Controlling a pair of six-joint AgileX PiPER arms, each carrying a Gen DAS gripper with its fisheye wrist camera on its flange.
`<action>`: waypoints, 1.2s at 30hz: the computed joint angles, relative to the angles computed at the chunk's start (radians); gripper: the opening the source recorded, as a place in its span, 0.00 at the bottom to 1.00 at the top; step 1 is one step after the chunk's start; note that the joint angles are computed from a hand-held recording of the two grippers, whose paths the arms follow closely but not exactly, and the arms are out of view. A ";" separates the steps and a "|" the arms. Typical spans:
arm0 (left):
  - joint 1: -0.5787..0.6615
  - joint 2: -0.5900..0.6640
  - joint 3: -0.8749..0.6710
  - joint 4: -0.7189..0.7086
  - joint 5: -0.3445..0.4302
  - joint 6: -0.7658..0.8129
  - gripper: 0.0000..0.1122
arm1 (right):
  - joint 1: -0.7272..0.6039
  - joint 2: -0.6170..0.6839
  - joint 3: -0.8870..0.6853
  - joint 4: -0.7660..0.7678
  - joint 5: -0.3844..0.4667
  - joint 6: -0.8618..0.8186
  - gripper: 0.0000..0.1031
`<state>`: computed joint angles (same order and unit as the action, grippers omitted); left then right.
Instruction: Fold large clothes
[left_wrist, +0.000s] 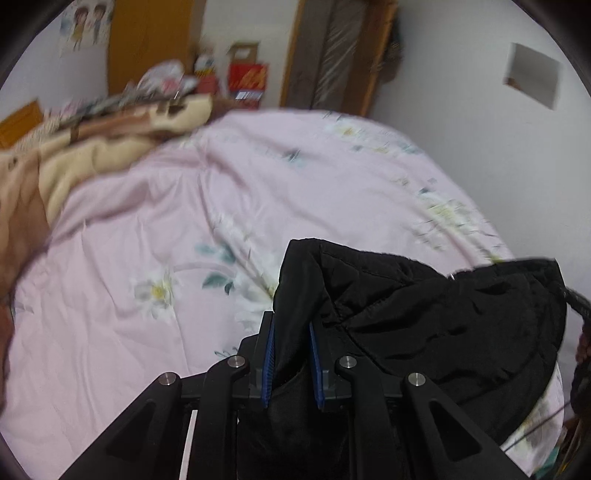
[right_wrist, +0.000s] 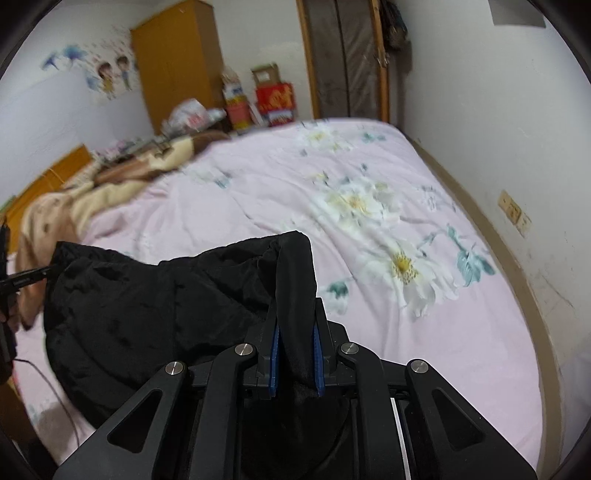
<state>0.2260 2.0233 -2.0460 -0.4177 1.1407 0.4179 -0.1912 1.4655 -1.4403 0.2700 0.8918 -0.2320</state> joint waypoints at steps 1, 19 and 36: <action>-0.022 0.048 -0.036 0.046 0.016 -0.041 0.16 | 0.014 0.050 -0.023 -0.041 0.017 0.045 0.14; -0.159 0.128 0.077 0.349 -0.126 -0.212 0.22 | 0.228 0.322 -0.120 -0.511 0.185 0.314 0.25; -0.151 -0.393 0.557 0.146 -0.284 -0.238 0.60 | 0.476 -0.132 0.063 -0.559 0.109 0.616 0.67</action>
<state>0.0748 1.6304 -1.4887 -0.2721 0.8571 0.1799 0.2844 1.3335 -1.3771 -0.2889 1.0013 0.3837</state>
